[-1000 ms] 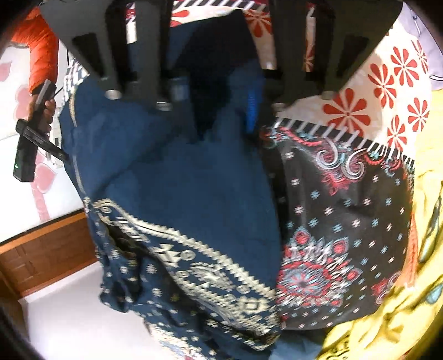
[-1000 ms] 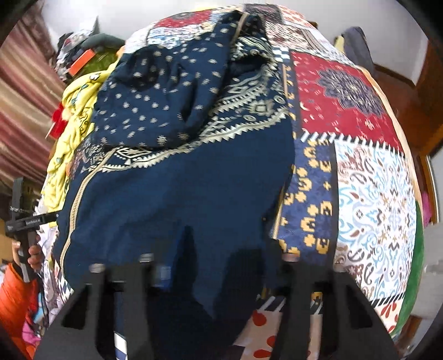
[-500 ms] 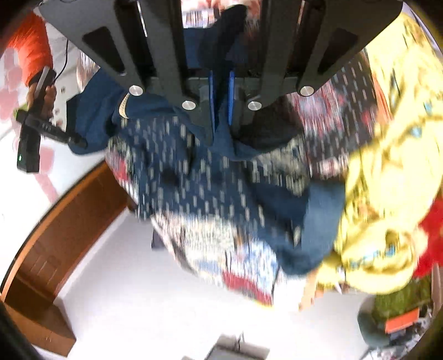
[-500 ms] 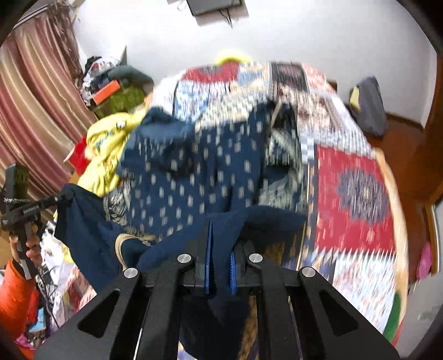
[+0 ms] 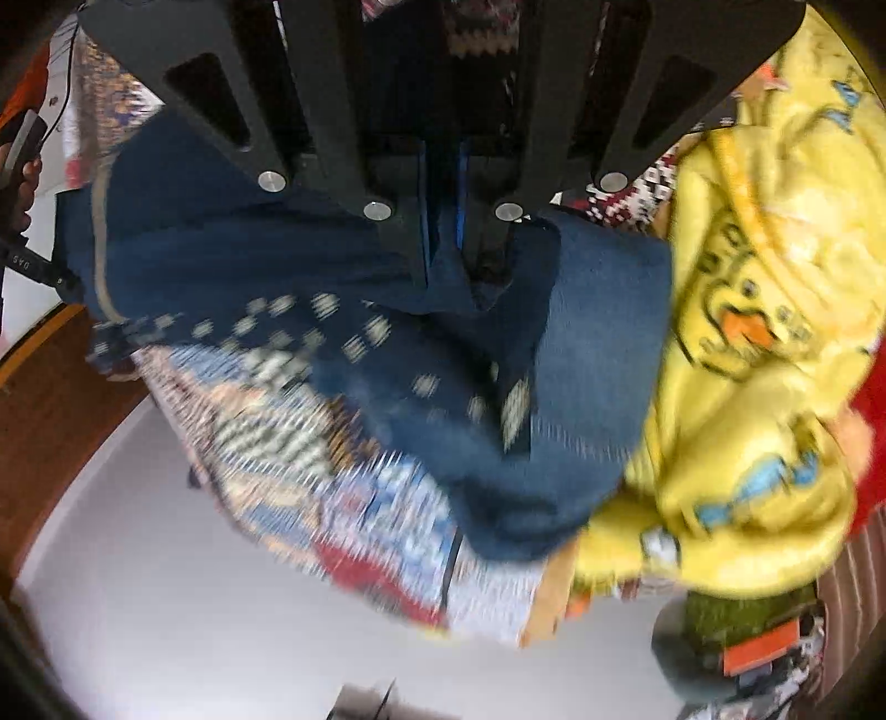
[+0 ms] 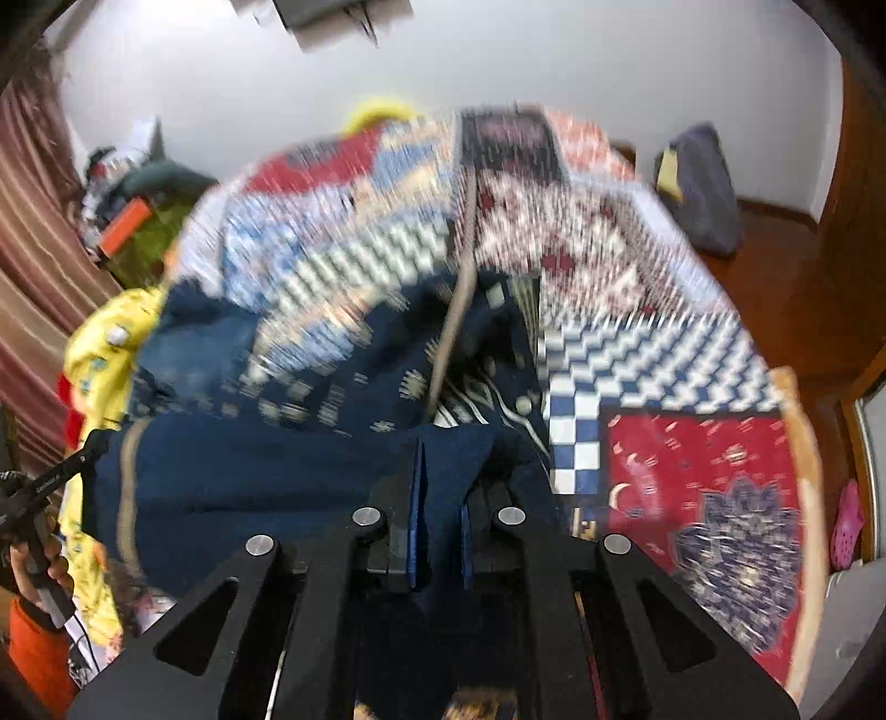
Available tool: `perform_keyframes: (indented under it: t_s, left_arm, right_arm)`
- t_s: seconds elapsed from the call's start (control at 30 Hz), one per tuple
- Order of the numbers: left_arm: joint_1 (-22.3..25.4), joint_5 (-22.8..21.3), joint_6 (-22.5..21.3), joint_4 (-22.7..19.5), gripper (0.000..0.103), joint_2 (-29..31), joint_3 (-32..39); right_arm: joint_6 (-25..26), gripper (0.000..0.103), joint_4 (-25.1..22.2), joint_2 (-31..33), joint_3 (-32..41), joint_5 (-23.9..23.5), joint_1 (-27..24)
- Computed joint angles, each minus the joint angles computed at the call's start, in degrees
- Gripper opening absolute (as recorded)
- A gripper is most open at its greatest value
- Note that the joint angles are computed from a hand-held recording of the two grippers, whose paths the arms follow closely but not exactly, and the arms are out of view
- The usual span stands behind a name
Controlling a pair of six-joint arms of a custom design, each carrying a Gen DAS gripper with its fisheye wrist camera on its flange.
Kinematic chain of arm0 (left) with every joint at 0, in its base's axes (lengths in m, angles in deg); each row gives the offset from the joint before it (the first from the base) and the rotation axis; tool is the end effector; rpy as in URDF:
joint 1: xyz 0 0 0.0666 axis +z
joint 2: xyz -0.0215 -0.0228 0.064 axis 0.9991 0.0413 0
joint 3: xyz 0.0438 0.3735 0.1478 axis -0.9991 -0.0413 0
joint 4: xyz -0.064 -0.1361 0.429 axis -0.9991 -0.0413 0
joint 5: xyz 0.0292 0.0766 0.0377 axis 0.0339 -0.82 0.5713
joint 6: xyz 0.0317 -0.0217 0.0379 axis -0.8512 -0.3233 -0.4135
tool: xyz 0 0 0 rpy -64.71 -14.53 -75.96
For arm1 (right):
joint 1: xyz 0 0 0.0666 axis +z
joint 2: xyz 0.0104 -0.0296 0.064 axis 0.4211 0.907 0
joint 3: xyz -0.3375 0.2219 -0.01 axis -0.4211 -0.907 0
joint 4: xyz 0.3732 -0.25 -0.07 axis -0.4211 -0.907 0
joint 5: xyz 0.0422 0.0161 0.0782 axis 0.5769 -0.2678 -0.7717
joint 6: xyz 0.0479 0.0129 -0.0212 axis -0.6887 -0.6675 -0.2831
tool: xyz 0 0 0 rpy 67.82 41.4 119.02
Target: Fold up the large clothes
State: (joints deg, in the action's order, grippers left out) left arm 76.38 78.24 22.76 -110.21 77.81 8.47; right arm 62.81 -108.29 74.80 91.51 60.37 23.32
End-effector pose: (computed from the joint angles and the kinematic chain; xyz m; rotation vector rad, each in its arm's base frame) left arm 0.5847 -0.1283 0.4633 0.3791 2.4928 -0.4859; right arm 0.4197 -0.0102 0.4875 0.4432 2.4497 0.2057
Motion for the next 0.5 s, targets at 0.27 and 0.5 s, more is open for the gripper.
perform_keyframes:
  t_s: [0.27, 0.5]
  left_arm:
    - [-2.1, -6.2, -8.2, 1.6, 0.010, -1.3, -2.7]
    - [-3.1, -12.1, -11.6, 2.0, 0.059, -7.2, -4.7]
  right_arm:
    - [0.8, 0.016, -1.0, -1.4, -1.3, -6.4, -2.8]
    - [3.1, 0.036, -6.3, -4.8, 0.1, 8.9, 1.8]
